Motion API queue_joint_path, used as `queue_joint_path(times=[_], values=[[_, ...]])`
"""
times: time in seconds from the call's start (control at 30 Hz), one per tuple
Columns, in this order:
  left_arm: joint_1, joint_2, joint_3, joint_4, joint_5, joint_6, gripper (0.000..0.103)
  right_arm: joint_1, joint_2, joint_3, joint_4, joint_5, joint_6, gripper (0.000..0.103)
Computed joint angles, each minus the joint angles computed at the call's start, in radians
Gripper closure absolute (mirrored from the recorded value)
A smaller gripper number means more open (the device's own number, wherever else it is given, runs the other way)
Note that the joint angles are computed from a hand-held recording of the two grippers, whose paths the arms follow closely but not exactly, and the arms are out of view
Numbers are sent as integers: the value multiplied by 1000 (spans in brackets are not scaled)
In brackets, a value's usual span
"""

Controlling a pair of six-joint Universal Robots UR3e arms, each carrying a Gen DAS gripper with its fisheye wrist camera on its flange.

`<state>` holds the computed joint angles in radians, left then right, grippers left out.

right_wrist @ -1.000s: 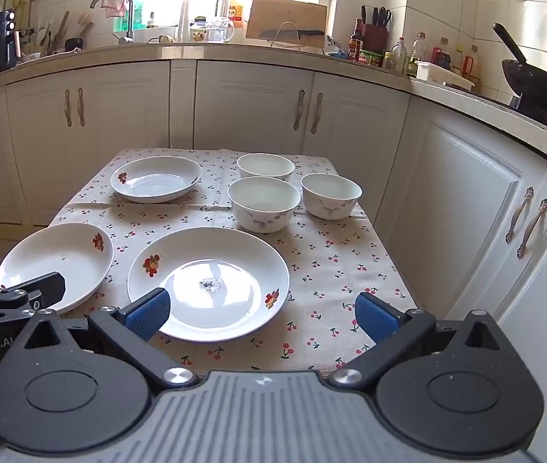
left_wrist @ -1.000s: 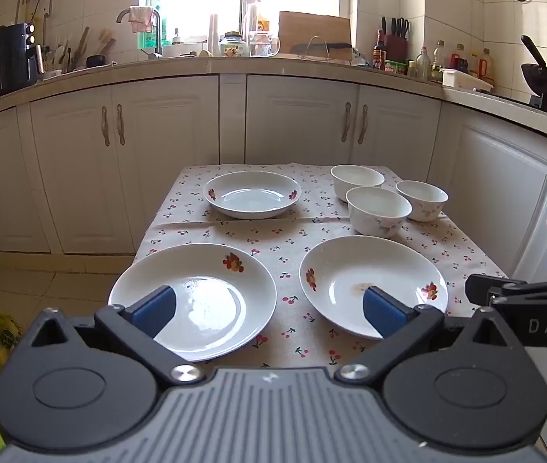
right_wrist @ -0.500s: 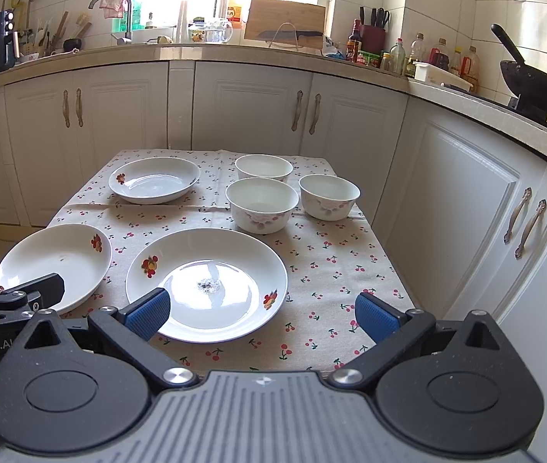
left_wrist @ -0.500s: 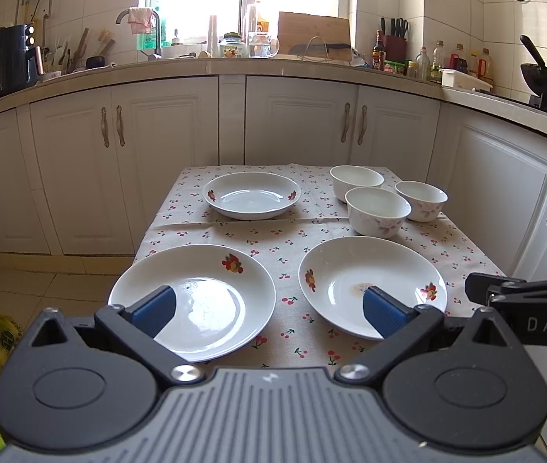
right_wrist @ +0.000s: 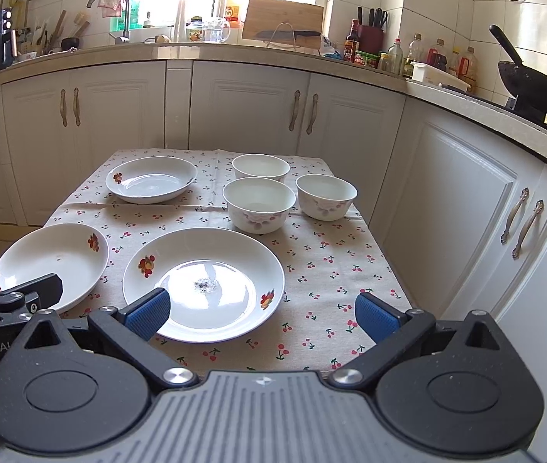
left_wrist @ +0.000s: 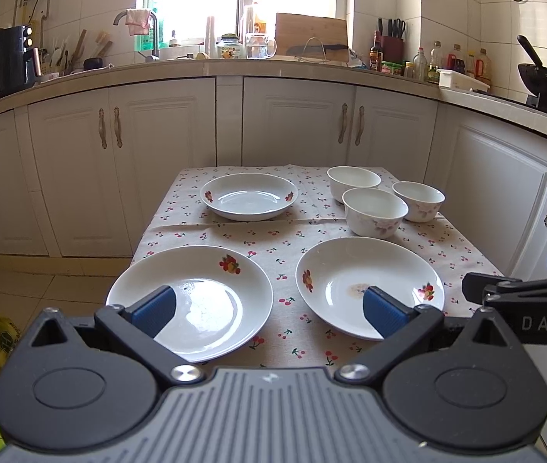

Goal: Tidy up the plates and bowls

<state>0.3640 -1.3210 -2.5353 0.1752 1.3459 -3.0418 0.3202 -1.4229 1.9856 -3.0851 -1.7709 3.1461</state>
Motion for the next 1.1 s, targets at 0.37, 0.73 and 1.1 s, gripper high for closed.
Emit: queue_joint_path(times=[0.37,0.73,1.1], values=[[6,2,-7,9,-5,3,1,3,4,-2,-1,-4,3,0],[14,5,-11,11,-14,5,1,3,5,0,-7,-7,1,0],[17,8,-7,5,-16,6,1,6,1,-6,2,-12,3,0]])
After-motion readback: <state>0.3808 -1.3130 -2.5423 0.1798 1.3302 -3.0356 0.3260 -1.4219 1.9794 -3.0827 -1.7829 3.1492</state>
